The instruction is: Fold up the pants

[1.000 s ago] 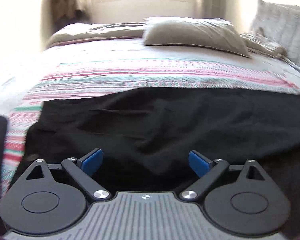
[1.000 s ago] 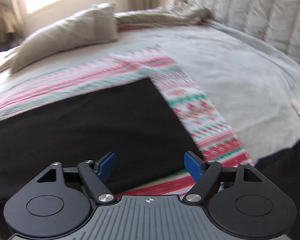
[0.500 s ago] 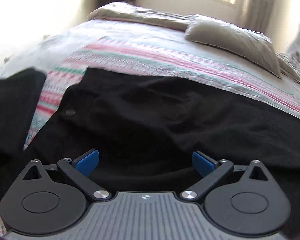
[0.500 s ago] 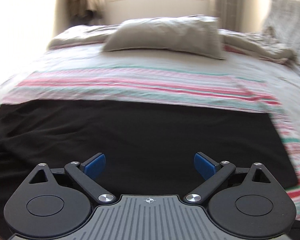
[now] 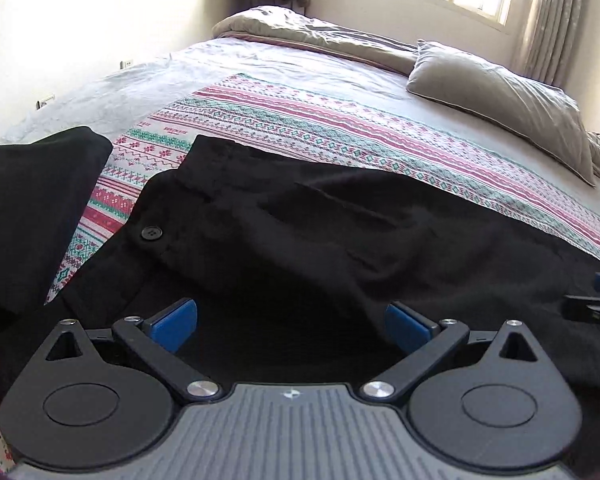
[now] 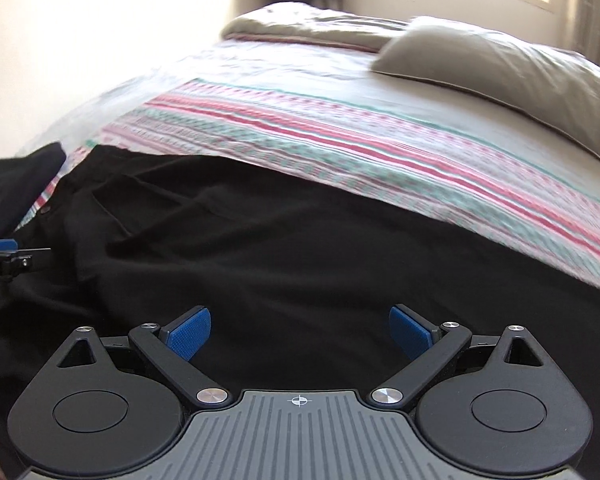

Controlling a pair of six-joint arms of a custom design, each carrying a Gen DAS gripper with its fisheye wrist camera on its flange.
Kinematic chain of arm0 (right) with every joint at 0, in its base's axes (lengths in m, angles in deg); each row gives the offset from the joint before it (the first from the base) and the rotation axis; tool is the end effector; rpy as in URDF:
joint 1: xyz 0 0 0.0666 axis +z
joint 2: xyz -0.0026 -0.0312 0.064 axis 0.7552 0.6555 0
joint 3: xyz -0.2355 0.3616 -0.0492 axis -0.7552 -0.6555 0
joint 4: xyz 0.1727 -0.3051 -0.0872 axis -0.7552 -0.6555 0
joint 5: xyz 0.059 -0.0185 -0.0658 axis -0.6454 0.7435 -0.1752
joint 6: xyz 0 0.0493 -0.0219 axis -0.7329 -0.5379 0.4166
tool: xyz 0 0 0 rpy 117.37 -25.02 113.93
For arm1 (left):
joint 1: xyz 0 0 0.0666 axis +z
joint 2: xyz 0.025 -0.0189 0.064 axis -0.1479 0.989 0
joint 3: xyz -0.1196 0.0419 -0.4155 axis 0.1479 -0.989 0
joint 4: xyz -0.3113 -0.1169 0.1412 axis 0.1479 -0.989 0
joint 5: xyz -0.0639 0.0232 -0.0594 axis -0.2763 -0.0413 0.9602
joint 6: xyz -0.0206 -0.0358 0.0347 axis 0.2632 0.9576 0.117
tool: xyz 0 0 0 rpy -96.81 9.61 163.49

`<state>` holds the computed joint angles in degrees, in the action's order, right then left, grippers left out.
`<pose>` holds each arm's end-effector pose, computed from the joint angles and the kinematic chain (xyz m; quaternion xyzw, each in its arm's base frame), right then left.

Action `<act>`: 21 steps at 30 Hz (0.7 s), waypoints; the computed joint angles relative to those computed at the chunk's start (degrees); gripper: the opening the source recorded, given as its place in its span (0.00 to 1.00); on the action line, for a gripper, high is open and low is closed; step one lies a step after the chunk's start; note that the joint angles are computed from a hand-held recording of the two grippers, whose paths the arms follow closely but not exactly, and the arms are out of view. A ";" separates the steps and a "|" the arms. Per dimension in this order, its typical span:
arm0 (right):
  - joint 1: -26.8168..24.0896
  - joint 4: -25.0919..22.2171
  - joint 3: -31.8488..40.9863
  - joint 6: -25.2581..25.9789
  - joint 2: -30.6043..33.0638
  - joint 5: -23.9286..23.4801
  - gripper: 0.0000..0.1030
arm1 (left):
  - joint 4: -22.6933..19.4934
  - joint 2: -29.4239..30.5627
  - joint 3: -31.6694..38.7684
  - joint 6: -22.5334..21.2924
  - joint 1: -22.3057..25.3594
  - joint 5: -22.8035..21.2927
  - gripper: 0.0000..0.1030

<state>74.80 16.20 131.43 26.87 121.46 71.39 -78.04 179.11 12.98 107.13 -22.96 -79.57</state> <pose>0.5612 0.2660 0.4062 -0.0966 0.9441 0.0501 0.3112 0.5344 -0.1291 0.4080 -0.1076 0.9209 -0.0017 0.3746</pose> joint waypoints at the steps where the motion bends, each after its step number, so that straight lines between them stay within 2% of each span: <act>1: 0.12 -0.55 2.03 0.94 1.63 -0.32 0.95 | 0.03 0.17 0.12 0.03 0.21 0.18 1.00; 5: 0.52 -1.18 7.95 4.37 6.75 0.35 0.95 | -0.30 0.80 0.62 0.89 1.19 0.92 1.00; 11: -0.33 -4.82 21.54 8.40 16.85 1.21 0.95 | -0.30 1.51 1.40 1.63 2.06 1.74 1.00; 16: -1.28 -11.57 37.04 8.24 26.36 1.53 0.94 | -0.36 1.82 1.77 0.60 2.16 1.52 1.00; 17: -1.50 -13.56 40.04 7.76 28.02 1.33 0.93 | -0.39 1.85 1.78 0.53 2.20 1.54 1.00; 19: -1.94 -20.43 49.01 6.45 32.77 -0.05 0.90 | -0.52 1.90 1.85 0.46 2.26 1.71 1.00; 20: -2.11 -21.81 50.92 5.83 33.97 -0.95 0.89 | -0.51 1.89 1.85 0.37 2.28 1.82 1.00; 21: -2.11 -20.70 49.95 5.53 33.65 -1.07 0.85 | -0.54 1.89 1.86 0.31 2.27 1.86 1.00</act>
